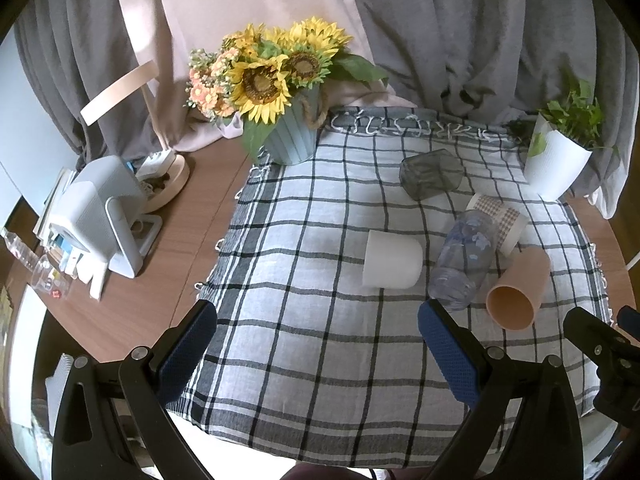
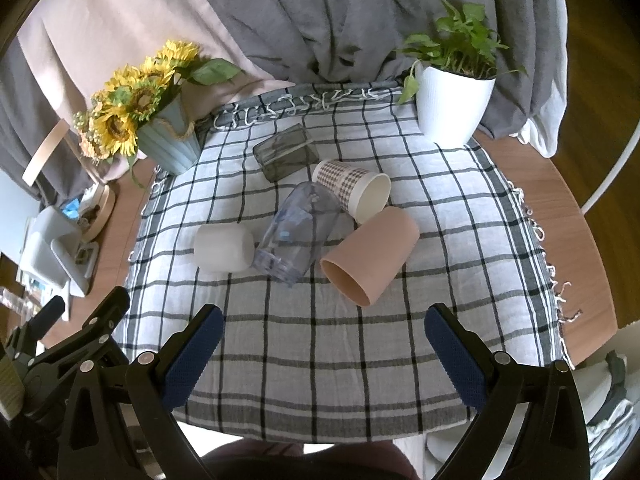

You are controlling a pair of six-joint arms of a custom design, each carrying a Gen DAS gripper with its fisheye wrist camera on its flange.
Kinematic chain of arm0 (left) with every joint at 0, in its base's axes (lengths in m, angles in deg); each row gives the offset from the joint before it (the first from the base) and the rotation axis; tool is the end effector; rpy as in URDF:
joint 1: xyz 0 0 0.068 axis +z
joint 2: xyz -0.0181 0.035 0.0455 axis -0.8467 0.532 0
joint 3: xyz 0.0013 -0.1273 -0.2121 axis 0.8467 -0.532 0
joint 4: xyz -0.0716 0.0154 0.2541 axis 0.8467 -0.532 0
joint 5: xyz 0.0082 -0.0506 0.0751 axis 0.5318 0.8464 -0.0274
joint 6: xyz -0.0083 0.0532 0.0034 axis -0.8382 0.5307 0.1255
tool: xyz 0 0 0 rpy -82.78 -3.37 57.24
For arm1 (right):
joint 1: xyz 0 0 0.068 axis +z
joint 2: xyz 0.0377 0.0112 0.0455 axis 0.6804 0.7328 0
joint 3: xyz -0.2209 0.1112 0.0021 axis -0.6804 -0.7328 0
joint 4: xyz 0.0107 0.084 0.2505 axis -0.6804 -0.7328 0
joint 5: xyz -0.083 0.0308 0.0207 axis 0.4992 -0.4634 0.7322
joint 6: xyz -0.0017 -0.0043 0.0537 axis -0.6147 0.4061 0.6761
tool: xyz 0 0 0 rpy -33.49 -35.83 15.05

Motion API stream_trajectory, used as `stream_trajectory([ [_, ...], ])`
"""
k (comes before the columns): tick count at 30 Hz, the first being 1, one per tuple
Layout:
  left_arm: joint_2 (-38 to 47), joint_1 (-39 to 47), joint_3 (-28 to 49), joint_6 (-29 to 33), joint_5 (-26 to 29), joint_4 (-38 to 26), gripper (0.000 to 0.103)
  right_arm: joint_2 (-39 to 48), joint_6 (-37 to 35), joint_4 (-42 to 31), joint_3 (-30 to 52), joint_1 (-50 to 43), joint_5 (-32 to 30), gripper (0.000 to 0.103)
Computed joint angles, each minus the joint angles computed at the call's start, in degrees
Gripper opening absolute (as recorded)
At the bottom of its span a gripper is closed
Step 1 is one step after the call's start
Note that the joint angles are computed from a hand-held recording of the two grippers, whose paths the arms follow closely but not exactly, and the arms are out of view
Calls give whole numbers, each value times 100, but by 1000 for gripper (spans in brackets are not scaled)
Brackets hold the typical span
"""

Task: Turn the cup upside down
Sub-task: 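Move the right gripper down to the frosted white cup and close on it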

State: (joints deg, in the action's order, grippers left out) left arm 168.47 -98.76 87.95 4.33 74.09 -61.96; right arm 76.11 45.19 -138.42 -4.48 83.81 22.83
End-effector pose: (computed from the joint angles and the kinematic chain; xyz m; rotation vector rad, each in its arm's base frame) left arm 0.3007 -0.2533 0.3209 0.8027 2.3695 -0.1100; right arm 0.1770 0.1300 0.3304 1.1074 2.3643 -0.1270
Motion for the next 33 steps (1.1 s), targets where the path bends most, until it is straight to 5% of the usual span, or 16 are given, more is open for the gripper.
stream_trajectory([
  [8,613,119,628,-877,-194,-670,103,99,-1222,546,-134,-629,-363,101],
  [19,998,124,987,-2492,-485,-1223,103,649,-4226,1609,83,-1725,-1160,101],
  [33,2214,110,2596,-4372,-543,-2546,103,2249,-7309,1596,1447,-2831,-2670,101],
])
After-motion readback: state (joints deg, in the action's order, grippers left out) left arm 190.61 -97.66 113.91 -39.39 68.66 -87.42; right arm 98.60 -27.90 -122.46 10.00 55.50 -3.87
